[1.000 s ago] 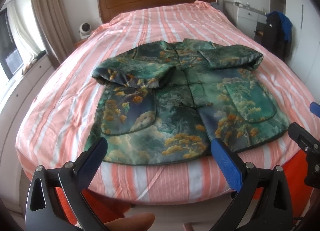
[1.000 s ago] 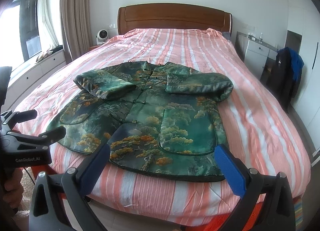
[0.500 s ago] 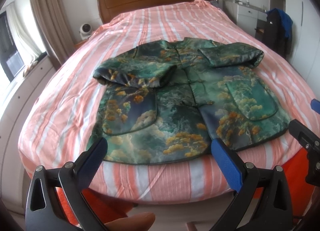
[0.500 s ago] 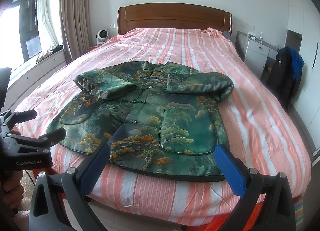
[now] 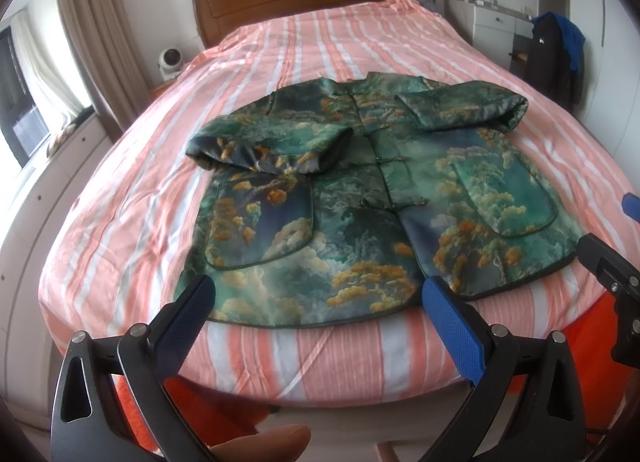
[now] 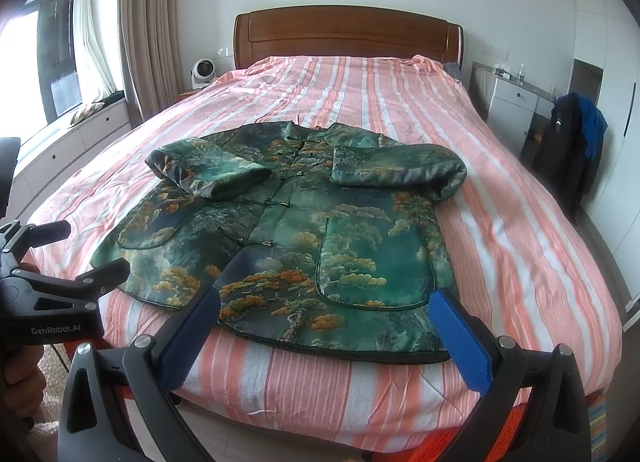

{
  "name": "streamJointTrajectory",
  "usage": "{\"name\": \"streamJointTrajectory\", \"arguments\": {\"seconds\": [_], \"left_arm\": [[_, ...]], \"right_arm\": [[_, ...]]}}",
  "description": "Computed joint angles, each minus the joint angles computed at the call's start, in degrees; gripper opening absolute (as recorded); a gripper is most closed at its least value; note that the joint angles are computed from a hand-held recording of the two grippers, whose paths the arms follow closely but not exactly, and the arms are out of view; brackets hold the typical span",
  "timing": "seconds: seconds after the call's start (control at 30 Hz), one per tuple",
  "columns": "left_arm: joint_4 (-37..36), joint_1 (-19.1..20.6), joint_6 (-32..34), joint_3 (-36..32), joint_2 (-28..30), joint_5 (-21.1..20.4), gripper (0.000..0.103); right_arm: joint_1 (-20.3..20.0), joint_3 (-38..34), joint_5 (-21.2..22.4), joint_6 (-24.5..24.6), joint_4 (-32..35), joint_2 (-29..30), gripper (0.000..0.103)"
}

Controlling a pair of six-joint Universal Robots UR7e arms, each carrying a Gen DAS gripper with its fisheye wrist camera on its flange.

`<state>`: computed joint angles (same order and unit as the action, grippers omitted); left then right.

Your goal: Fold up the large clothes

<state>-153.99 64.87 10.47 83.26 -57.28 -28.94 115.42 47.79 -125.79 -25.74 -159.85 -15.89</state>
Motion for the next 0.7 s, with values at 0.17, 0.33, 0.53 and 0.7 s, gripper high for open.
{"name": "streamJointTrajectory", "arguments": {"seconds": [0.17, 0.33, 0.53, 0.7], "left_arm": [[0.6, -0.1, -0.1, -0.1, 0.1, 0.4, 0.103], [2.3, -0.1, -1.1, -0.1, -0.2, 0.0, 0.103], [2.8, -0.2, -1.6, 0.2, -0.6, -0.6, 0.103], [4.7, -0.1, -2.9, -0.1, -0.7, -1.1, 0.103]], "right_arm": [[0.0, 0.1, -0.1, 0.2, 0.2, 0.0, 0.103], [0.0, 0.0, -0.1, 0.2, 0.2, 0.0, 0.103], [0.1, -0.1, -0.8, 0.0, -0.6, 0.1, 0.103], [0.1, -0.4, -2.2, 0.4, -1.4, 0.4, 0.103]]}}
